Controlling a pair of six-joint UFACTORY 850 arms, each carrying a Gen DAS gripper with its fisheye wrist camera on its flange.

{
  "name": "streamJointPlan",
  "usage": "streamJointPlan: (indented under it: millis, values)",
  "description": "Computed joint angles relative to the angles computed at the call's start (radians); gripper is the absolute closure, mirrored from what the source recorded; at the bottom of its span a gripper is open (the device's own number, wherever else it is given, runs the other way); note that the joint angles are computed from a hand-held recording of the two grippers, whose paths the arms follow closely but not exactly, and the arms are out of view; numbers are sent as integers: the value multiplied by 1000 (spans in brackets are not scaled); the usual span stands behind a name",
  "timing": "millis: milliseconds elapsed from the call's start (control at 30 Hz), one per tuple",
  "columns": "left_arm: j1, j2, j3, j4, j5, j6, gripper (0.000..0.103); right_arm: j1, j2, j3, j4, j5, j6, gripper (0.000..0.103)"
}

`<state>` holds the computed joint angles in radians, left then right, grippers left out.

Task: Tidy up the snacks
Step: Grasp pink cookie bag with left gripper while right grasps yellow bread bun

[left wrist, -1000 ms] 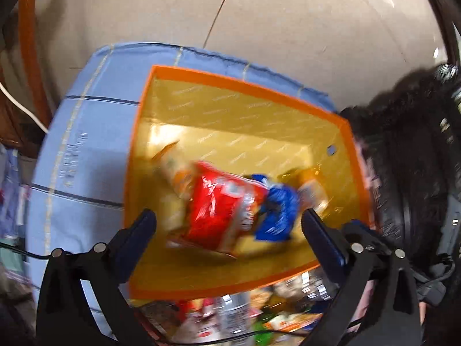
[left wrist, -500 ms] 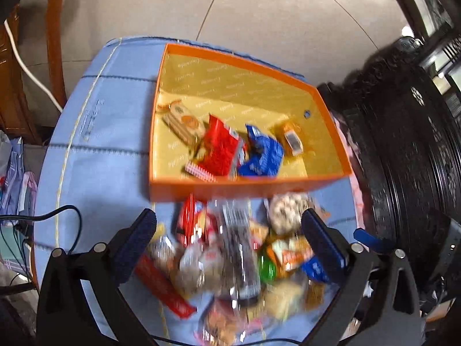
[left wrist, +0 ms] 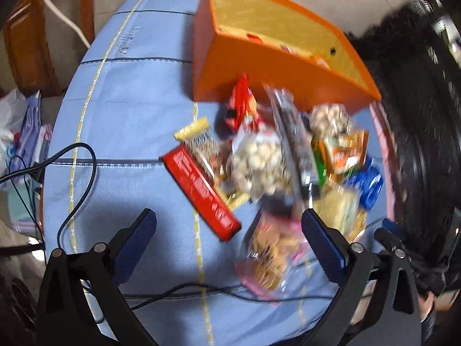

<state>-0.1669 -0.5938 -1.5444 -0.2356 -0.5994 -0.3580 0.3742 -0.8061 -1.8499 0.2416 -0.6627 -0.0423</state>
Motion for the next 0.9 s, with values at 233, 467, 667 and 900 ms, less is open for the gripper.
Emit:
streamJointPlan:
  millis: [233, 467, 667, 900]
  values:
    - [-45, -32, -20, 33, -81, 72, 4, -8, 16, 73, -58, 31, 70, 15]
    - [-64, -39, -24, 44, -93, 60, 4, 19, -86, -47, -221, -20, 172, 18]
    - [-70, -45, -32, 64, -115, 37, 4, 42, -166, -141, -316, -67, 153, 46]
    - [-83, -78, -68, 28, -143, 82, 4, 5, -96, -52, -119, -80, 6, 50]
